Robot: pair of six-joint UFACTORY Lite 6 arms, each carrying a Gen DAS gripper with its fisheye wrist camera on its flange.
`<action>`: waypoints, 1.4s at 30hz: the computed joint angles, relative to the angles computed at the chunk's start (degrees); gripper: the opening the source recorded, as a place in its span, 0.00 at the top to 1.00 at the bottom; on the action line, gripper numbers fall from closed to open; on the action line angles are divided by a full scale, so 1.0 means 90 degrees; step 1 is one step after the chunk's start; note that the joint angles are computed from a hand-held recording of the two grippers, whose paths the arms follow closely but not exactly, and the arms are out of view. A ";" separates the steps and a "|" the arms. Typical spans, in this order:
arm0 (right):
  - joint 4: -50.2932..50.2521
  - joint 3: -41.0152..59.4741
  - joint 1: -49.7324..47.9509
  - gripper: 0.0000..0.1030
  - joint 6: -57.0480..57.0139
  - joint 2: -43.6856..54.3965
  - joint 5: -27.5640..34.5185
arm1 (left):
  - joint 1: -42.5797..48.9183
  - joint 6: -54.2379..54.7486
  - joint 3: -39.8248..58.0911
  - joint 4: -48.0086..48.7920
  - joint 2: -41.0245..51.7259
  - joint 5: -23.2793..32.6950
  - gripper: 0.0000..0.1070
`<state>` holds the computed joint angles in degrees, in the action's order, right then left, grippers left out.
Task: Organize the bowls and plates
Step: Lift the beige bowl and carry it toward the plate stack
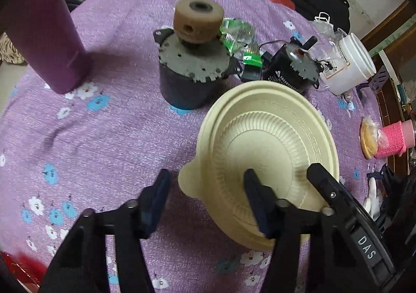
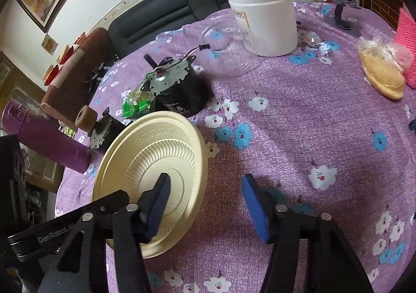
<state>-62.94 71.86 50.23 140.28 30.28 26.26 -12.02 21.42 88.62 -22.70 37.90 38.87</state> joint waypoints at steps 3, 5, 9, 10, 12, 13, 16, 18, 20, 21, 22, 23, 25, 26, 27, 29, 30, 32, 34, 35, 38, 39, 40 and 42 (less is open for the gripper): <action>-0.0032 0.0153 -0.0002 0.68 -0.0029 0.0137 -0.0133 | -0.0008 0.0119 -0.0127 -0.0066 -0.0024 0.0006 0.68; -0.0110 0.0169 0.0039 0.73 0.0074 0.0140 -0.0141 | -0.0004 0.0224 -0.0288 -0.0142 -0.0140 -0.0007 0.71; -0.0149 0.0137 0.0256 0.79 0.0150 -0.0008 0.0027 | -0.0019 0.0452 -0.0886 -0.0206 -0.0705 -0.0160 0.72; -0.0117 0.0134 0.0320 0.79 0.0135 -0.0050 0.0095 | -0.0013 0.0478 -0.1085 -0.0198 -0.0894 -0.0199 0.72; 0.0011 0.0108 0.0527 0.79 0.0096 -0.0180 0.0324 | -0.0004 0.0538 -0.1562 -0.0196 -0.1345 -0.0308 0.72; 0.0001 0.0077 0.0616 0.79 0.0162 -0.0240 0.0390 | 0.0010 0.0581 -0.1813 -0.0219 -0.1565 -0.0358 0.72; 0.0084 -0.0010 0.0965 0.79 0.0324 -0.0415 0.0638 | 0.0222 0.1003 -0.2517 -0.0492 -0.2265 -0.0342 0.72; 0.0162 -0.0057 0.1253 0.79 0.0411 -0.0542 0.0820 | 0.0330 0.1182 -0.2968 -0.0581 -0.2765 -0.0358 0.72; 0.0325 0.0021 0.1611 0.79 0.0415 -0.0589 0.1152 | 0.0501 0.1449 -0.3472 -0.0723 -0.3339 -0.0293 0.72; 0.0400 0.0093 0.1735 0.79 0.0394 -0.0573 0.1271 | 0.0608 0.1582 -0.3753 -0.0782 -0.3685 -0.0246 0.72; 0.0472 0.0144 0.1924 0.79 0.0411 -0.0591 0.1435 | 0.0633 0.1613 -0.3842 -0.0807 -0.3828 -0.0220 0.72; 0.0506 0.0199 0.2080 0.79 0.0453 -0.0581 0.1563 | 0.0730 0.1748 -0.4079 -0.0879 -0.4139 -0.0184 0.72; 0.0546 0.0313 0.2427 0.79 0.0594 -0.0570 0.1822 | 0.0916 0.1968 -0.4512 -0.0952 -0.4743 -0.0125 0.72; 0.0566 0.0388 0.2601 0.79 0.0663 -0.0550 0.1957 | 0.0848 0.1964 -0.4640 -0.1006 -0.4875 -0.0206 0.72; 0.0577 0.0454 0.2747 0.79 0.0727 -0.0516 0.2072 | 0.1007 0.2169 -0.4907 -0.1105 -0.5249 -0.0118 0.72; 0.0644 0.0690 0.3079 0.79 0.0797 -0.0394 0.2365 | 0.1207 0.2410 -0.5287 -0.1220 -0.5773 -0.0013 0.72; 0.0668 0.0813 0.3197 0.79 0.0814 -0.0335 0.2477 | 0.1439 0.2633 -0.5514 -0.1309 -0.6111 0.0153 0.72; 0.0674 0.1033 0.3506 0.79 0.0965 -0.0208 0.2731 | 0.1706 0.2905 -0.5882 -0.1419 -0.6584 0.0324 0.72; 0.0710 0.1308 0.3781 0.79 0.1028 -0.0038 0.2996 | 0.2057 0.3203 -0.6208 -0.1487 -0.7099 0.0598 0.71; 0.0758 0.1516 0.3932 0.79 0.0994 0.0085 0.3179 | 0.2318 0.3431 -0.6380 -0.1554 -0.7400 0.0813 0.71; 0.0864 0.2067 0.4268 0.79 0.0870 0.0397 0.3626 | 0.3291 0.4147 -0.6762 -0.1726 -0.8181 0.1560 0.71; 0.0909 0.2358 0.4412 0.79 0.0805 0.0568 0.3824 | 0.3556 0.4330 -0.6848 -0.1766 -0.8381 0.1763 0.71; 0.0945 0.2625 0.4530 0.79 0.0742 0.0729 0.3997 | 0.4028 0.4661 -0.6976 -0.1825 -0.8706 0.2121 0.71; 0.0972 0.3006 0.4713 0.79 0.0678 0.0960 0.4244 | 0.4799 0.5184 -0.7140 -0.1868 -0.9195 0.2721 0.71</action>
<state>-54.19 98.91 92.65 146.38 38.92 64.45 31.18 68.07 24.36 -39.51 -44.85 63.36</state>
